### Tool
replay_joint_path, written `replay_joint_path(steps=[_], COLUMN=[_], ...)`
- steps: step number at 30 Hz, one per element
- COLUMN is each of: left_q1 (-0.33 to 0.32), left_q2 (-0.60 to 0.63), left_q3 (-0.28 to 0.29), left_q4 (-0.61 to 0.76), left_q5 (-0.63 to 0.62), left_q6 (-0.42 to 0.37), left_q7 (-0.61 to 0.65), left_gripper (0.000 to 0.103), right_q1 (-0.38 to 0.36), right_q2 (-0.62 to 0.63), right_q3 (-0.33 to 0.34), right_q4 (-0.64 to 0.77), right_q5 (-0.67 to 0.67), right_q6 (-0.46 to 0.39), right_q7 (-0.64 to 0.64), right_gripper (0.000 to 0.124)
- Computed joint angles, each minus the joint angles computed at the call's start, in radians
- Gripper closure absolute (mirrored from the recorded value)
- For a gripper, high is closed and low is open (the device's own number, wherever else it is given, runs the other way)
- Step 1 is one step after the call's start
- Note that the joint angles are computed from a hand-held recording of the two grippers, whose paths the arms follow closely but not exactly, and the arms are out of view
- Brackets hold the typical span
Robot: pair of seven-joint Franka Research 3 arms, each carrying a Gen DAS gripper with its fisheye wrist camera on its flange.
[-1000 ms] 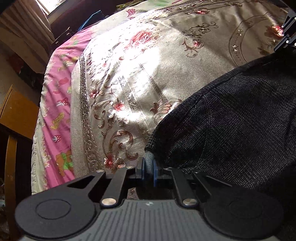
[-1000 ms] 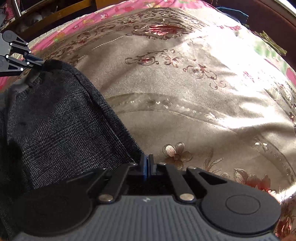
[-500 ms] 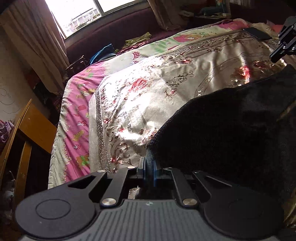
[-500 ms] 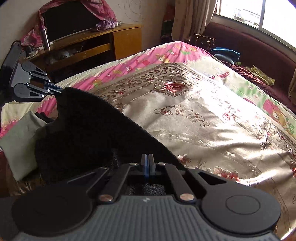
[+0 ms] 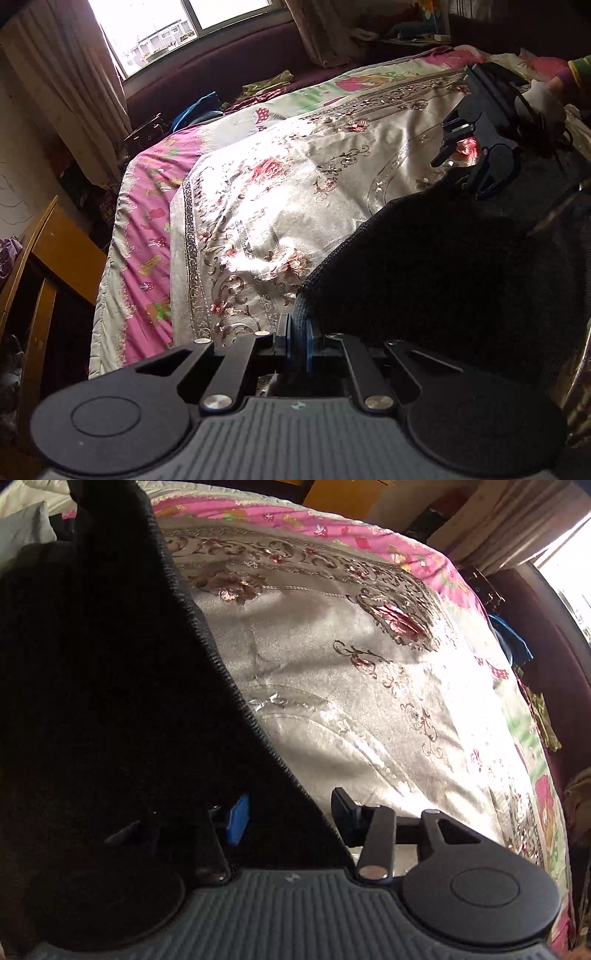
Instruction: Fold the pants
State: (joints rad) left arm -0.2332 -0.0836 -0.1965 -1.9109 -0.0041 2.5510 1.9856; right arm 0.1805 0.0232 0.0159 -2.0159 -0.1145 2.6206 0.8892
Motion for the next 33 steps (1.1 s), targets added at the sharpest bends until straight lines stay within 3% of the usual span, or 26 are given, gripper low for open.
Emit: replay_joint_path(steps=[1,2,3,4,9,13,18,21,24,28,33], left_q1=[0.0,0.001,0.001,0.003,0.014,0.021,0.02,0.026,0.04,0.031,0.044], left_q2=[-0.001,0.001,0.006,0.016,0.126,0.166,0.05,-0.035,-0.105,-0.152,-0.132], left_q3=[0.0,-0.001,-0.002,-0.005,-0.014,-0.027,-0.025,-0.024,-0.038,-0.05,-0.059], left_q4=[-0.007,-0.009,-0.007,0.002,0.129,0.19,0.036,-0.103,-0.238,-0.348,-0.344], left_q5=[-0.002,0.003,0.012,0.035,0.138,0.139,0.169,0.265,0.378,0.444,0.52], left_q6=[0.005,0.011,0.014,0.02,0.066,0.105,0.137,0.122,0.091,0.025,0.067], left_q7=[-0.004,-0.009,-0.015,-0.027,-0.113,-0.093,-0.086,-0.18,-0.295,-0.359,-0.504], left_gripper=[0.081,0.081,0.081,0.081,0.081,0.08,0.08,0.079,0.077,0.077,0.077], right_q1=[0.001,0.004,0.01,0.013,-0.011,-0.037,-0.034,0.021,0.073,0.103,0.127], right_q2=[0.022,0.041,0.053,0.052,-0.039,-0.168,-0.445,-0.561,-0.563,-0.48,-0.435], right_q3=[0.001,0.0,-0.003,-0.006,-0.018,-0.003,0.064,0.096,0.133,0.207,0.163], right_q4=[0.025,0.054,0.081,0.094,0.132,0.092,-0.124,-0.274,-0.394,-0.467,-0.432], right_q5=[0.006,-0.001,-0.025,-0.03,0.009,-0.024,-0.03,0.068,0.177,0.149,0.12], right_q6=[-0.016,-0.054,-0.098,-0.127,-0.198,-0.165,-0.228,-0.315,-0.386,-0.333,-0.336], right_q7=[0.008,0.035,0.075,0.103,0.225,0.314,0.329,0.334,0.406,0.514,0.497], right_gripper=[0.083,0.097,0.12,0.122,0.123,0.122,0.122,0.122,0.12,0.116,0.12])
